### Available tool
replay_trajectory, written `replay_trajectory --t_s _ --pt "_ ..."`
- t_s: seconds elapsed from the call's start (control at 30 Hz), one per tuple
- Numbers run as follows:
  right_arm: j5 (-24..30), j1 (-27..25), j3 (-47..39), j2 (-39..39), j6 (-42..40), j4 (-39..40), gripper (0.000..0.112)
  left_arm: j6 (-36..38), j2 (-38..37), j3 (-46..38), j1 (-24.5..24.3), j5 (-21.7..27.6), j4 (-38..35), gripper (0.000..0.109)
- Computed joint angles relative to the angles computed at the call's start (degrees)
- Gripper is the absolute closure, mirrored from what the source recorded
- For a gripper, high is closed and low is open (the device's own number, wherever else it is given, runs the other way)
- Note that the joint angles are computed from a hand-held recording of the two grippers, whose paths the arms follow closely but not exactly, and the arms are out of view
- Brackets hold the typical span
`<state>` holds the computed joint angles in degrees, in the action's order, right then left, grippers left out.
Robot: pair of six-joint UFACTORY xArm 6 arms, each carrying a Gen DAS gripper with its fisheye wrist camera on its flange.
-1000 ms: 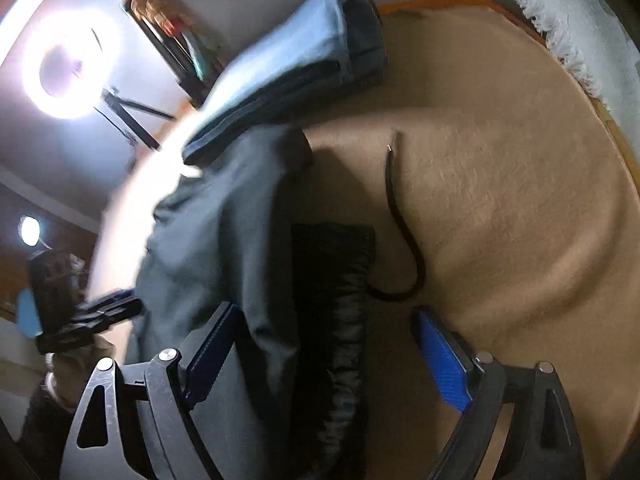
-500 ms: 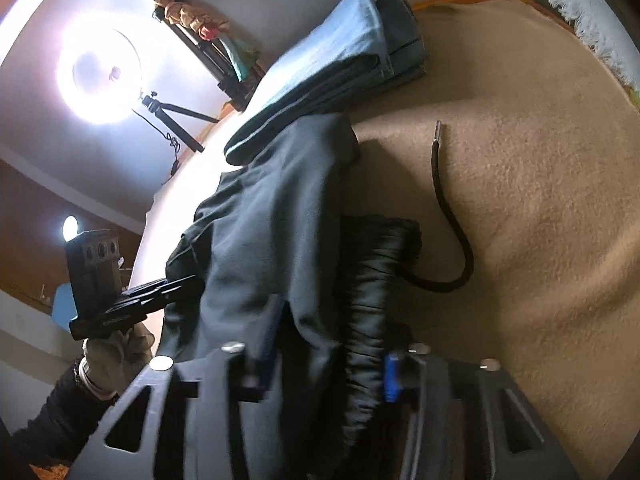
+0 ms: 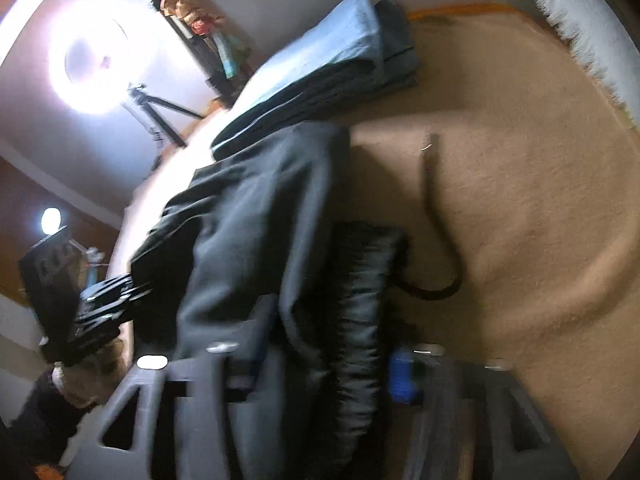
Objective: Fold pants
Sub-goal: 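Lift the trousers with both grippers and fold them over toward the towel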
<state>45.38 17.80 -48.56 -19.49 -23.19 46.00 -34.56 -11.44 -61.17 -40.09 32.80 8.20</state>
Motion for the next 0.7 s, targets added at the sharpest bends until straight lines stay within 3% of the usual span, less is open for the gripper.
replay_trajectory --t_s 0.03,0.17,0.7 --pt "-0.81 0.60 0.21 -0.59 0.05 -1.31 0.084 -0.45 0.00 -0.22 -0.24 0.00 1.09 0.097" --pt "-2.02 1.79 0.74 -2.89 1.29 -3.67 0.092 -0.87 -0.04 -1.00 -1.01 -0.20 5.13 0.099" --pt "-7.29 6.87 -1.45 -11.49 11.67 -17.21 0.095 2.47 -1.53 -4.04 0.13 -3.67 5.53 0.103"
